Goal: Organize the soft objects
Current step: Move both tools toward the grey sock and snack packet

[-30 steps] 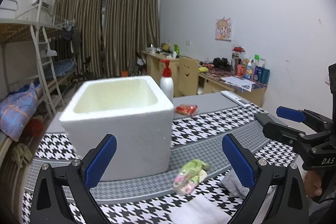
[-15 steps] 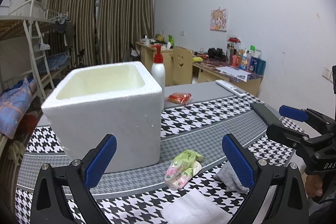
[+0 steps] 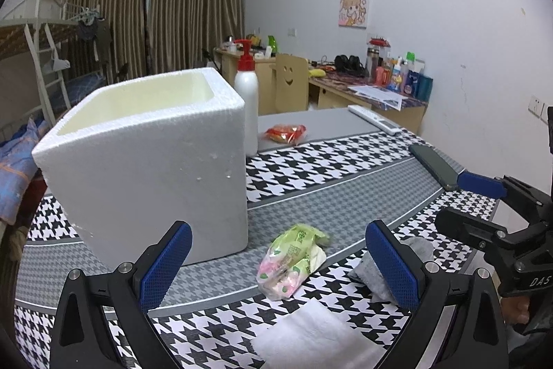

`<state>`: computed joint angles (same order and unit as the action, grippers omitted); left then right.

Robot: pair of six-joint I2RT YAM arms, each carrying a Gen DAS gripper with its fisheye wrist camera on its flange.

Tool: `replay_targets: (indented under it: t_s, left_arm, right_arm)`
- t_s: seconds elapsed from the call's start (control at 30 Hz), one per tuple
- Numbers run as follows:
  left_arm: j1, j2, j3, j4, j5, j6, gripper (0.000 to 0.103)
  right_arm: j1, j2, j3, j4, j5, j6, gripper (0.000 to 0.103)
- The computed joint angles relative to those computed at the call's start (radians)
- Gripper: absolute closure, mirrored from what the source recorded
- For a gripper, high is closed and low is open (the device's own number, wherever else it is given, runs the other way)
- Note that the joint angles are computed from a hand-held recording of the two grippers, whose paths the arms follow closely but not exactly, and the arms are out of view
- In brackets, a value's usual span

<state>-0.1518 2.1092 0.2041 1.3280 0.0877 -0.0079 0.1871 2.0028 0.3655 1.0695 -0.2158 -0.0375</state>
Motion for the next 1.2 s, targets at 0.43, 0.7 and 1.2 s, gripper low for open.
replay_targets:
  t_s: [0.43,0.7,1.2]
  left_arm:
    - [-0.001,0.04,0.083,-0.111,0.021,-0.004,0.002]
    - [-0.016,0.084,0.147,-0.174,0.006,-0.002,0.002]
    - [-0.041,0.153,0.26,-0.298,-0.005,-0.006,0.013]
  right_arm:
    - [-0.007,0.053,0.037,-0.052,-0.011,-0.011,0.009]
    - [-0.005,0.097,0.078,-0.109,-0.017,-0.019,0.009]
    - [-0.027,0.153,0.127,-0.18,-0.044,-0.028,0.014]
